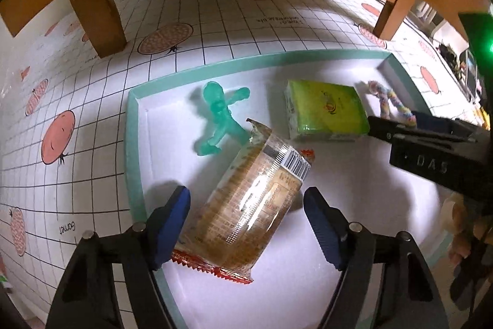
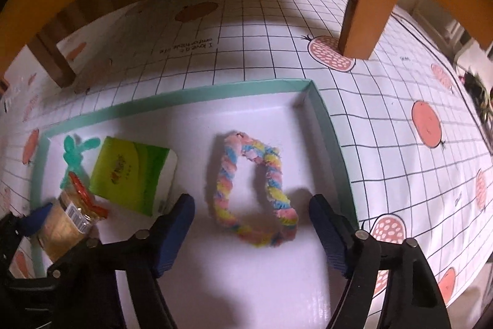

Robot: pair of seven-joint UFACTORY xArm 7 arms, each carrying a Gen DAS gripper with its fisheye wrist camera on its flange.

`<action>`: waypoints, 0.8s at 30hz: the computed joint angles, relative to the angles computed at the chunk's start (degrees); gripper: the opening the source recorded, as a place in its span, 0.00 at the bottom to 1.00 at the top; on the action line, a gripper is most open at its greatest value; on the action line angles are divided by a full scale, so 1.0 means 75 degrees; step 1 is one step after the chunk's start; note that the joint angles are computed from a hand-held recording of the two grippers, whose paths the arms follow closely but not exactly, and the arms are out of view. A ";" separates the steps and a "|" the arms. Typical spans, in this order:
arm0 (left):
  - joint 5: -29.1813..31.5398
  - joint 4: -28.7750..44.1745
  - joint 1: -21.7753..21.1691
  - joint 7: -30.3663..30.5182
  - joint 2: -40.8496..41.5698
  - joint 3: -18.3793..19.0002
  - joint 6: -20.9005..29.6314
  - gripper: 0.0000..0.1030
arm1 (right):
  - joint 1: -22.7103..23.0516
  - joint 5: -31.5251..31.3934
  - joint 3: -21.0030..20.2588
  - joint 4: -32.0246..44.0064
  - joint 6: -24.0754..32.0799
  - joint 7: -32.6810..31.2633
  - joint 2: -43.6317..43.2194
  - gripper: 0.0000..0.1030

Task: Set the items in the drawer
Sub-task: 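Grasp the fuzzy rainbow ring with the right tool while the left grasps the snack bag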

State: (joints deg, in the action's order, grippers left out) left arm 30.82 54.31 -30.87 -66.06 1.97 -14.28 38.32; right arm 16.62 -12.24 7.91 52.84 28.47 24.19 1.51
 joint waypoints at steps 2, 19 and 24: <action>0.0081 -0.0033 -0.0015 -0.0022 -0.0027 -0.0010 0.0026 0.73 | 0.0002 -0.0057 -0.0005 0.0017 -0.0023 0.0018 0.0007 0.69; -0.0246 -0.0608 0.0137 -0.0591 -0.0672 -0.0154 0.0050 0.39 | 0.0048 0.0555 0.0090 -0.0233 0.0149 -0.0593 -0.0396 0.37; -0.0457 -0.0681 0.0193 -0.0522 -0.0769 -0.0265 0.0085 0.38 | 0.0039 0.1214 0.0076 -0.0335 0.0221 -0.0888 -0.0558 0.35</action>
